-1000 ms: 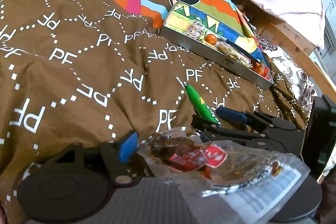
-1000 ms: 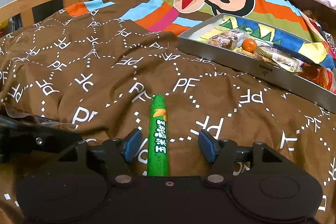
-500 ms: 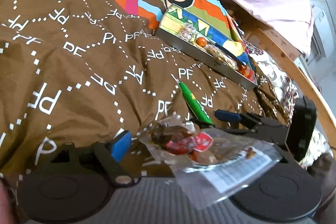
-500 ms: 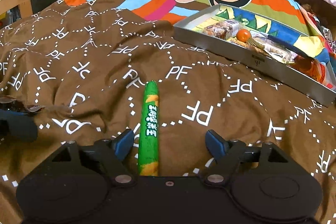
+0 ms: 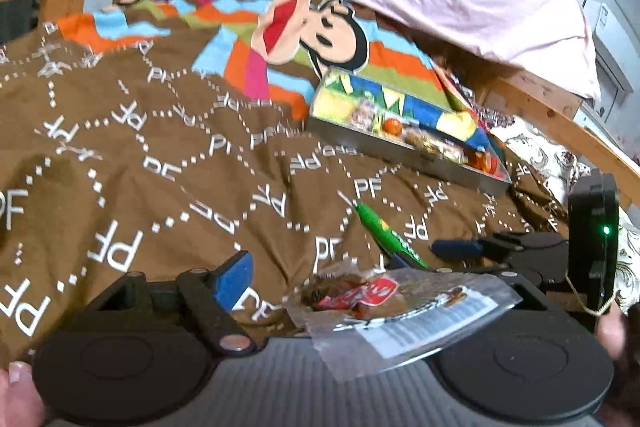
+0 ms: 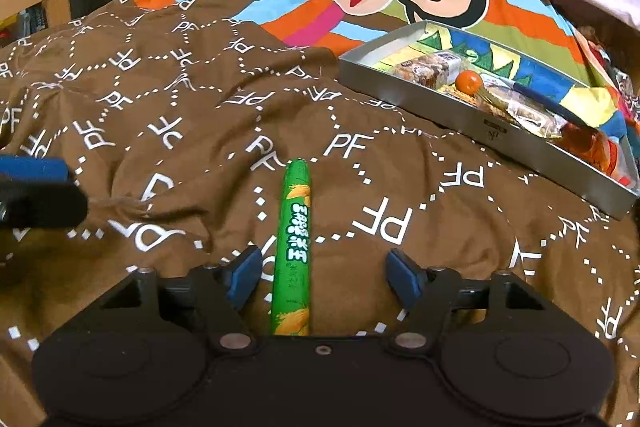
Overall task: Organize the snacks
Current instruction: 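Lift the jerky packet with the left tool while the right tool lifts the sausage stick, then carry the jerky packet over the tray with the left tool while the right tool carries the sausage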
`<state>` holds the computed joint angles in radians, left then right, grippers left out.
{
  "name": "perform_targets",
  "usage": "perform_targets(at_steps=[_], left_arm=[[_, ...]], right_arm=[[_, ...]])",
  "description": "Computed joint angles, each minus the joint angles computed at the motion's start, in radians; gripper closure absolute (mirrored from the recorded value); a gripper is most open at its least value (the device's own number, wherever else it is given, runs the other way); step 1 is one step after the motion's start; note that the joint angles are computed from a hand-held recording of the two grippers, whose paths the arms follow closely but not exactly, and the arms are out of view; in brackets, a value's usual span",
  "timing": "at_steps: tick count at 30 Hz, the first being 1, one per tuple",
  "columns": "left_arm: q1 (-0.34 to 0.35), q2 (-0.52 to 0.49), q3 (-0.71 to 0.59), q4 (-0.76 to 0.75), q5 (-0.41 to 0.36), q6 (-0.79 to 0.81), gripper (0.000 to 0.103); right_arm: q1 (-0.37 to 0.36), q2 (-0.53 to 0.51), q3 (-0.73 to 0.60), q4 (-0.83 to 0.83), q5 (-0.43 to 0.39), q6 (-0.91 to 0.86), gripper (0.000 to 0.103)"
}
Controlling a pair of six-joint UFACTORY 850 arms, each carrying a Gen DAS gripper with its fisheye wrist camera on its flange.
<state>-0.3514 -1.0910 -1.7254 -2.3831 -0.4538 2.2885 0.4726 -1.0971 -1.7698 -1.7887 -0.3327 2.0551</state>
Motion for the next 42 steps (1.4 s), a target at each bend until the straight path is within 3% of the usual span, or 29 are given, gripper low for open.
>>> perform_targets(at_steps=[6, 8, 11, 16, 20, 25, 35, 42], left_arm=[[-0.006, 0.024, 0.048, -0.125, -0.029, 0.146, 0.042], [-0.005, 0.024, 0.045, -0.135, -0.014, 0.136, 0.054], [-0.002, 0.021, 0.035, -0.108, 0.003, 0.097, 0.055], [-0.011, 0.028, 0.052, -0.213, 0.002, 0.207, 0.055], [-0.023, 0.033, 0.067, -0.292, -0.015, 0.310, 0.057], [-0.040, 0.052, 0.101, -0.497, -0.044, 0.481, 0.057], [-0.050, 0.056, 0.096, -0.595, -0.017, 0.526, 0.058], [-0.054, 0.059, 0.098, -0.613, -0.027, 0.542, 0.058]], right_arm=[[0.015, 0.004, 0.005, -0.003, -0.016, -0.044, 0.067], [0.023, 0.004, 0.006, 0.004, -0.025, -0.082, 0.075], [0.033, 0.004, 0.009, 0.008, -0.041, -0.122, 0.083], [0.053, 0.000, 0.011, 0.017, -0.104, -0.208, 0.084], [0.081, -0.021, -0.004, 0.017, -0.206, -0.345, 0.084], [0.089, -0.037, -0.016, -0.001, -0.261, -0.401, 0.085], [0.109, -0.068, -0.035, -0.057, -0.379, -0.515, 0.085], [0.117, -0.065, -0.014, -0.126, -0.465, -0.495, 0.085]])
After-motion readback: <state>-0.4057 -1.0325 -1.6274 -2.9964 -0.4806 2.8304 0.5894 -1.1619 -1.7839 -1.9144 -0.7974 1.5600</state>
